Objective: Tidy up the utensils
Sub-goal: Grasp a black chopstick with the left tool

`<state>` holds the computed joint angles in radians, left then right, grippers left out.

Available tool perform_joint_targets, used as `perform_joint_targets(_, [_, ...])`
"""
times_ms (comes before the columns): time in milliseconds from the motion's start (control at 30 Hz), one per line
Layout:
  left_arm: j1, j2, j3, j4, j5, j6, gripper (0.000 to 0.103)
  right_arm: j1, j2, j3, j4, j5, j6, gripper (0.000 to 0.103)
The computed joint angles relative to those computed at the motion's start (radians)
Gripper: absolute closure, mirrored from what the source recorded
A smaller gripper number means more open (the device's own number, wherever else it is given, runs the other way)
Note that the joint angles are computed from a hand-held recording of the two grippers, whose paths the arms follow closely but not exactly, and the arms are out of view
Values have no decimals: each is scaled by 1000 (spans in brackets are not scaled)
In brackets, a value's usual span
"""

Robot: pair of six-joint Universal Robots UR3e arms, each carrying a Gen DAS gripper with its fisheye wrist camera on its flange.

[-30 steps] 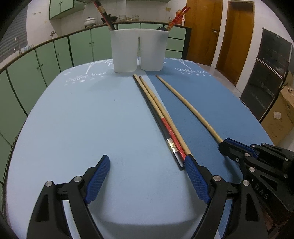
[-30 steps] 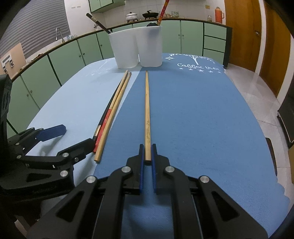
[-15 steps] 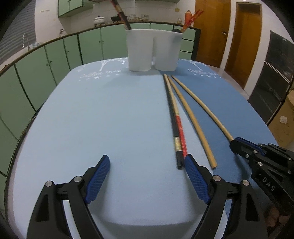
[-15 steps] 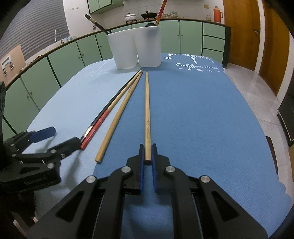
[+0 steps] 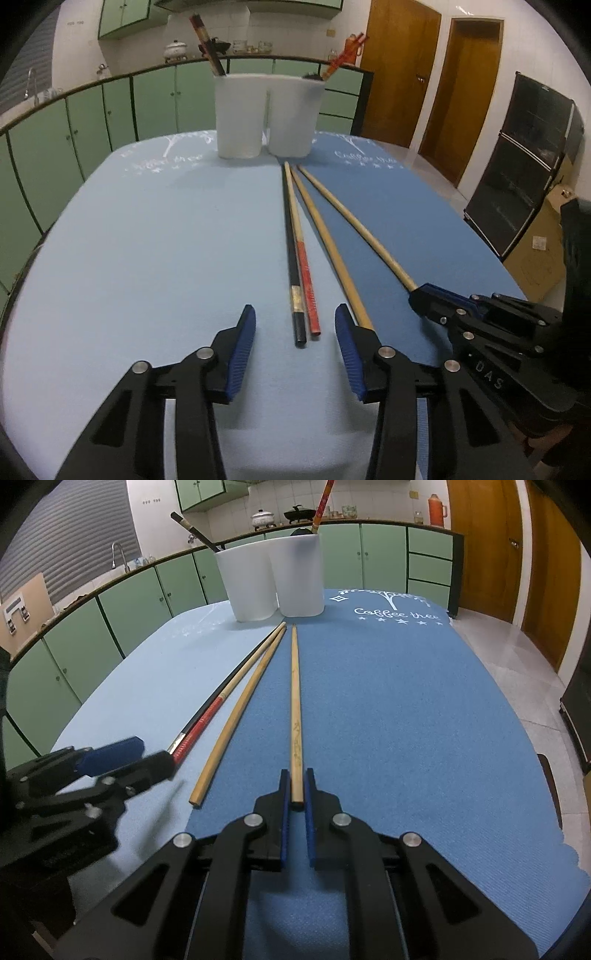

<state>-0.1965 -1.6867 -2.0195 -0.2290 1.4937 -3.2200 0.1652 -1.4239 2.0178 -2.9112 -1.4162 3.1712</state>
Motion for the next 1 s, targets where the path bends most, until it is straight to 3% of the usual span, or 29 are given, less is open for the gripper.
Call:
perform_joint_targets(133, [-1, -3, 12, -27, 63, 5, 58, -1, 0, 1, -2, 0, 1, 96])
perform_joint_targets(733, [-28, -58, 65, -63, 71, 18, 60, 3, 2, -2, -1, -5, 8, 96])
perform_joint_targets(833, [-54, -83, 76, -33, 91, 8, 67, 2, 4, -1, -5, -4, 8, 96])
perform_joint_targets(933, [-64, -92, 68, 3, 92, -1, 91, -4, -1, 2, -1, 7, 9, 96])
perform_joint_targets(1000, [-63, -93, 61, 17, 85, -8, 96, -7, -3, 1, 5, 14, 12, 97])
